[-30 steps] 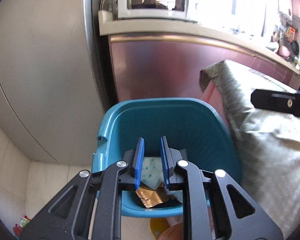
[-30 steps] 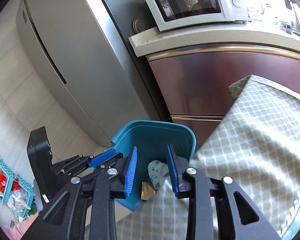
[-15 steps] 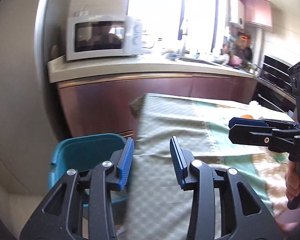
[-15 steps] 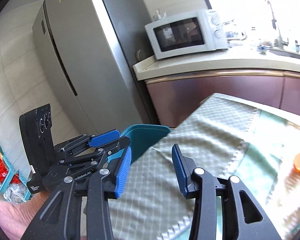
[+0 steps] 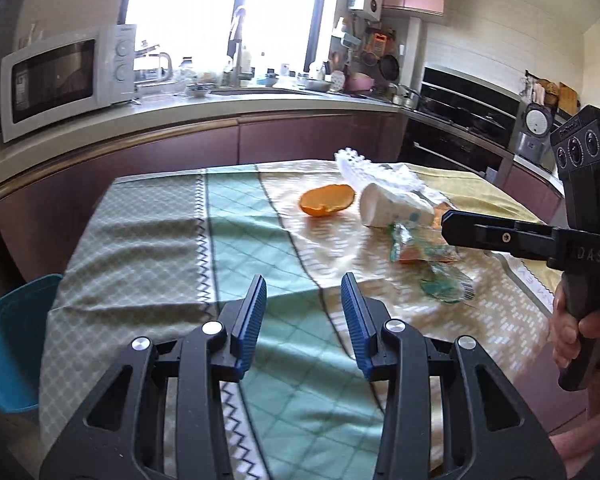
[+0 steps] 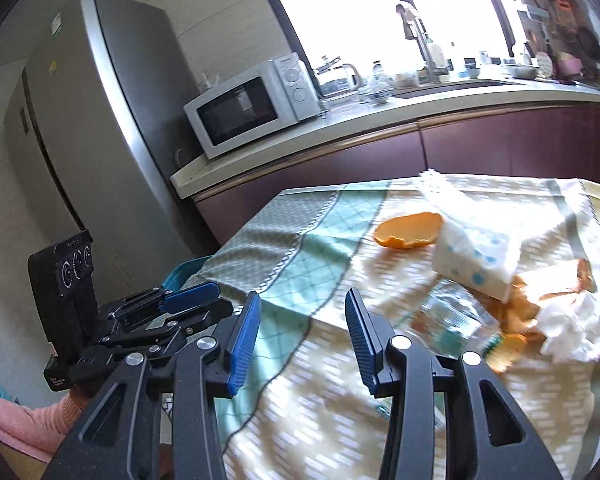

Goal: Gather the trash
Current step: 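Move both open tools back over the table trash, then grasp a clear green-edged wrapper with the left tool while the right tool grasps a barcode wrapper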

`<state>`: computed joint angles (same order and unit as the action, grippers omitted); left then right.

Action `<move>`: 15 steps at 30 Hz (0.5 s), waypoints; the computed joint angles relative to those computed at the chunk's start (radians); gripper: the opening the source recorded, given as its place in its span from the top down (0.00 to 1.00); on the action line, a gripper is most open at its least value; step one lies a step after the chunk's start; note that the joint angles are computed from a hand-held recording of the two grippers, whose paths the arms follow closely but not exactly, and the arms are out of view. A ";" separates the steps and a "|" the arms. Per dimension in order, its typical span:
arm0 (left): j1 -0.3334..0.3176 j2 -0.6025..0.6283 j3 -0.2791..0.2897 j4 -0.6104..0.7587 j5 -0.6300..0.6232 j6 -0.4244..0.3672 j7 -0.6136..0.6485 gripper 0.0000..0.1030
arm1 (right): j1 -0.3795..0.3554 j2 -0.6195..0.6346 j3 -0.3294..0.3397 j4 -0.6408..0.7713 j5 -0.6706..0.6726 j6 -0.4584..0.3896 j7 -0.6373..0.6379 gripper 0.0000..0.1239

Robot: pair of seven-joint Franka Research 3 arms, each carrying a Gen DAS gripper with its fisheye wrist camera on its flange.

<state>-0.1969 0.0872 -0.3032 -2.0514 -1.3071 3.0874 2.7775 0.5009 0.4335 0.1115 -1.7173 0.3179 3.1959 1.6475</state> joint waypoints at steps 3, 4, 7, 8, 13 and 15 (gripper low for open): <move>-0.017 0.020 -0.012 0.012 0.073 -0.030 -0.053 0.61 | 0.050 -0.053 -0.087 -0.101 0.019 0.040 0.056 0.66; -0.020 0.027 -0.017 0.016 0.099 -0.041 -0.071 0.61 | 0.086 -0.066 -0.137 -0.127 0.023 0.046 0.081 0.66; -0.022 0.057 -0.038 0.038 0.165 -0.063 -0.118 0.61 | 0.105 -0.081 -0.175 -0.171 0.036 0.067 0.119 0.66; -0.021 0.071 -0.043 0.049 0.194 -0.075 -0.140 0.61 | 0.122 -0.082 -0.199 -0.178 0.039 0.068 0.130 0.66; -0.005 0.119 -0.078 0.087 0.328 -0.113 -0.254 0.60 | 0.052 -0.085 -0.133 -0.210 0.055 0.095 0.138 0.66; 0.006 0.135 -0.095 0.100 0.367 -0.127 -0.286 0.60 | 0.018 -0.080 -0.097 -0.210 0.061 0.100 0.133 0.66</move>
<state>-0.1908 0.2220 -0.3987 -1.9510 -0.9402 2.9605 2.4916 0.5188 0.3537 0.0141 -1.9274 0.3787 3.2955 1.7803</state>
